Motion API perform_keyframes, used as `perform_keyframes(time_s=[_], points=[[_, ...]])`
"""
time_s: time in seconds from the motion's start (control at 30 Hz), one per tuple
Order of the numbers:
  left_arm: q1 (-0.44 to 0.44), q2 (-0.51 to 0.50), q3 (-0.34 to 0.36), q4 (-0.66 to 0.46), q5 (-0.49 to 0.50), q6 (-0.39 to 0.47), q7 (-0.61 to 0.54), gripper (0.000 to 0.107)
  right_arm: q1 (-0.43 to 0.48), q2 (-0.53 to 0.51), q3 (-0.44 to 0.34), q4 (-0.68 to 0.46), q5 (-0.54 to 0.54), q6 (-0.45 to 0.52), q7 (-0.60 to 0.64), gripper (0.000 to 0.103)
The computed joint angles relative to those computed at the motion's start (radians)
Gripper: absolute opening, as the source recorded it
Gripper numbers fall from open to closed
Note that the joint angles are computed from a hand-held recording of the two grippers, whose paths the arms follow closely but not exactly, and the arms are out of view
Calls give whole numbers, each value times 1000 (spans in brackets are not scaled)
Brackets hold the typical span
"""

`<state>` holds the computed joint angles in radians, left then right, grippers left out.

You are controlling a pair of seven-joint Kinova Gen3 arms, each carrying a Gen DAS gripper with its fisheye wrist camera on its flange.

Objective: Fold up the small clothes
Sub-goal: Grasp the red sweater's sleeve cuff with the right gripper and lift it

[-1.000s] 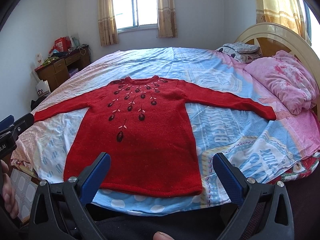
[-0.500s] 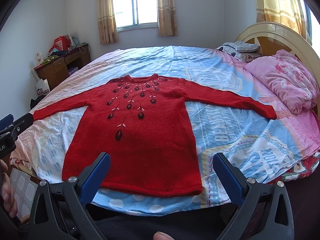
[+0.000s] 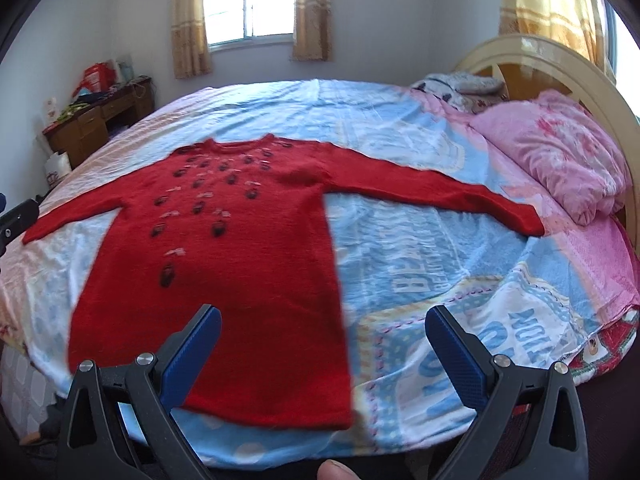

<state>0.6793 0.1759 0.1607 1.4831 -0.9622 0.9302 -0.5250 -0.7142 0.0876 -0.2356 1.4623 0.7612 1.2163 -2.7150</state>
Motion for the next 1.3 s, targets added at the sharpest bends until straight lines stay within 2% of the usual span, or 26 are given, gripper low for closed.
perform_keyframes(time_s=[0.17,0.4,0.53,0.7,0.87,1.0,1.1,1.13,1.17,1.2,1.27,1.3], points=[[0,90,-27,-81,21,-16,-33,103,73,19,58,5,-43,-25,48,102],[39,181,-100,-180,46,-10,-85,103,223,3,121,40,-106,-120,110,102],[75,205,-141,-200,34,12,-47,103,326,16,167,32,-179,-159,167,102],[65,205,-137,-194,115,0,-30,103,431,49,218,6,-249,-195,188,102],[94,206,-152,-182,78,23,-5,103,557,88,276,-34,-362,-279,218,97],[106,207,-162,-182,29,25,30,103,628,143,302,-96,-436,-287,269,84],[107,215,-161,-188,9,31,37,103,677,183,303,-132,-509,-296,338,83],[104,220,-159,-194,12,33,30,103,693,201,299,-150,-537,-290,372,80],[100,227,-156,-201,19,36,21,103,698,215,301,-163,-549,-282,394,75],[97,231,-156,-206,26,40,13,103,704,229,302,-176,-562,-274,414,63],[90,245,-156,-222,47,52,-6,103,688,240,312,-176,-547,-279,427,58],[84,249,-153,-228,65,54,-18,103,675,239,320,-168,-533,-290,429,48]])
